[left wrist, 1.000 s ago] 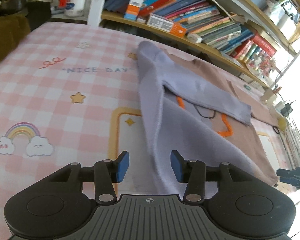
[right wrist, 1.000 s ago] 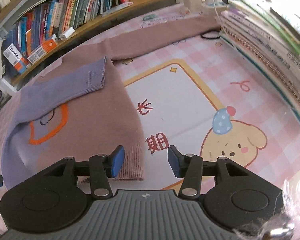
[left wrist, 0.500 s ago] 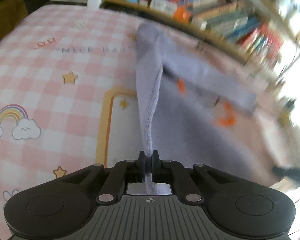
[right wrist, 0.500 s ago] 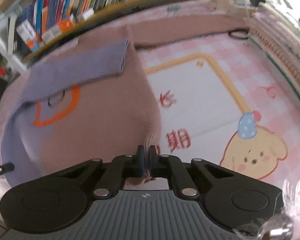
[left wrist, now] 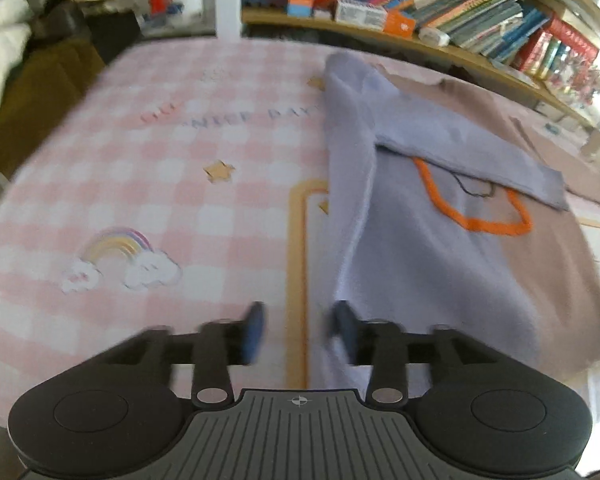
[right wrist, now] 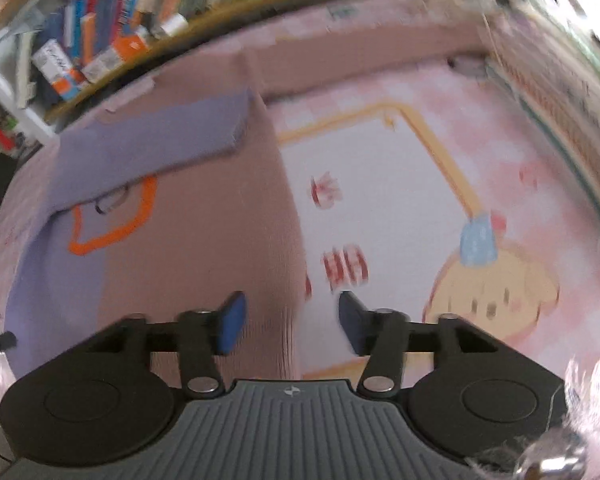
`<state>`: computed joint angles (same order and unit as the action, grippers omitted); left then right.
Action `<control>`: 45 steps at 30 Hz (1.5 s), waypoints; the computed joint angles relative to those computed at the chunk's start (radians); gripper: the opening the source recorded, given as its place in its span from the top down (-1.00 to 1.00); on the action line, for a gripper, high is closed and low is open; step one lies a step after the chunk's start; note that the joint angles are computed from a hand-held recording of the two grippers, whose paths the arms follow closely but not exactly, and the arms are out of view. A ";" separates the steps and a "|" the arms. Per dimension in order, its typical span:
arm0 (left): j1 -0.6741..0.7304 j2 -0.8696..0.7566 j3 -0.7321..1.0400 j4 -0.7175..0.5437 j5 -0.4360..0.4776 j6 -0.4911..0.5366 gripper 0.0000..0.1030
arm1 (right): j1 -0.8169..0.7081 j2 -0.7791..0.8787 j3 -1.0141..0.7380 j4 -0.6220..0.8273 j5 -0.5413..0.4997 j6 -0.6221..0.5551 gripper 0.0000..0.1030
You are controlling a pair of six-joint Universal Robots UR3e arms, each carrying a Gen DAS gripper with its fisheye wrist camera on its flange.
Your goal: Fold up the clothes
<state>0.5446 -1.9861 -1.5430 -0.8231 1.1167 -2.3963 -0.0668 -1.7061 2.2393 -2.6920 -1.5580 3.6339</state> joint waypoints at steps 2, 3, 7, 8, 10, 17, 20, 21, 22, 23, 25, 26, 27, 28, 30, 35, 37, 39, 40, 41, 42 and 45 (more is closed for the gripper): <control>-0.035 0.000 -0.017 0.097 0.046 -0.050 -0.06 | -0.013 0.031 -0.011 -0.040 0.009 -0.050 0.03; -0.051 0.007 -0.035 0.147 0.062 -0.074 -0.06 | -0.019 0.048 -0.010 -0.066 0.015 -0.075 0.03; -0.114 0.091 -0.185 0.402 0.053 -0.086 -0.06 | -0.032 0.112 -0.006 -0.164 0.048 -0.165 0.04; -0.140 0.104 -0.209 0.447 0.046 -0.074 -0.06 | -0.034 0.125 -0.006 -0.182 0.056 -0.183 0.03; -0.205 0.110 -0.218 0.466 0.033 -0.035 -0.06 | -0.056 0.147 -0.001 -0.207 0.092 -0.220 0.03; -0.477 -0.033 -0.090 0.484 0.069 -0.017 -0.06 | -0.174 0.093 0.076 -0.226 0.199 -0.318 0.03; -0.554 -0.090 -0.033 0.458 0.053 -0.003 -0.07 | -0.220 0.041 0.122 -0.228 0.220 -0.356 0.01; -0.574 -0.108 -0.007 0.427 0.040 0.007 -0.07 | -0.232 0.024 0.138 -0.228 0.222 -0.366 -0.02; -0.590 -0.125 0.019 0.394 0.032 0.014 -0.07 | -0.245 0.006 0.153 -0.228 0.224 -0.377 -0.04; -0.606 -0.138 0.029 0.392 0.039 0.011 -0.07 | -0.256 -0.008 0.167 -0.226 0.228 -0.385 -0.07; -0.637 -0.159 0.025 0.436 0.069 -0.008 -0.07 | -0.281 -0.039 0.197 -0.218 0.238 -0.402 -0.11; -0.648 -0.168 0.018 0.471 0.084 -0.019 -0.06 | -0.293 -0.054 0.210 -0.210 0.247 -0.412 -0.12; -0.655 -0.173 0.012 0.494 0.093 -0.028 -0.06 | -0.305 -0.069 0.221 -0.201 0.256 -0.422 -0.14; -0.660 -0.177 0.010 0.510 0.101 -0.035 -0.06 | -0.321 -0.084 0.233 -0.191 0.270 -0.432 -0.15; -0.672 -0.186 0.017 0.514 0.108 -0.036 -0.06 | -0.345 -0.109 0.252 -0.173 0.291 -0.443 -0.16; -0.711 -0.238 0.073 0.531 0.148 -0.020 -0.03 | -0.387 -0.154 0.281 -0.142 0.314 -0.464 -0.16; -0.725 -0.261 0.102 0.527 0.159 -0.015 -0.03 | -0.392 -0.158 0.283 -0.135 0.311 -0.469 -0.16; -0.739 -0.282 0.132 0.516 0.166 -0.009 -0.03 | -0.386 -0.155 0.279 -0.132 0.302 -0.475 -0.17; -0.745 -0.291 0.142 0.515 0.169 -0.007 -0.03 | -0.382 -0.155 0.277 -0.130 0.298 -0.478 -0.17; -0.751 -0.300 0.154 0.511 0.173 -0.007 -0.03 | -0.378 -0.156 0.274 -0.127 0.294 -0.481 -0.17; -0.758 -0.310 0.171 0.498 0.179 -0.005 -0.03 | -0.374 -0.155 0.272 -0.124 0.290 -0.482 -0.17; -0.789 -0.347 0.219 0.471 0.225 0.029 -0.03 | -0.362 -0.153 0.267 -0.117 0.281 -0.483 -0.17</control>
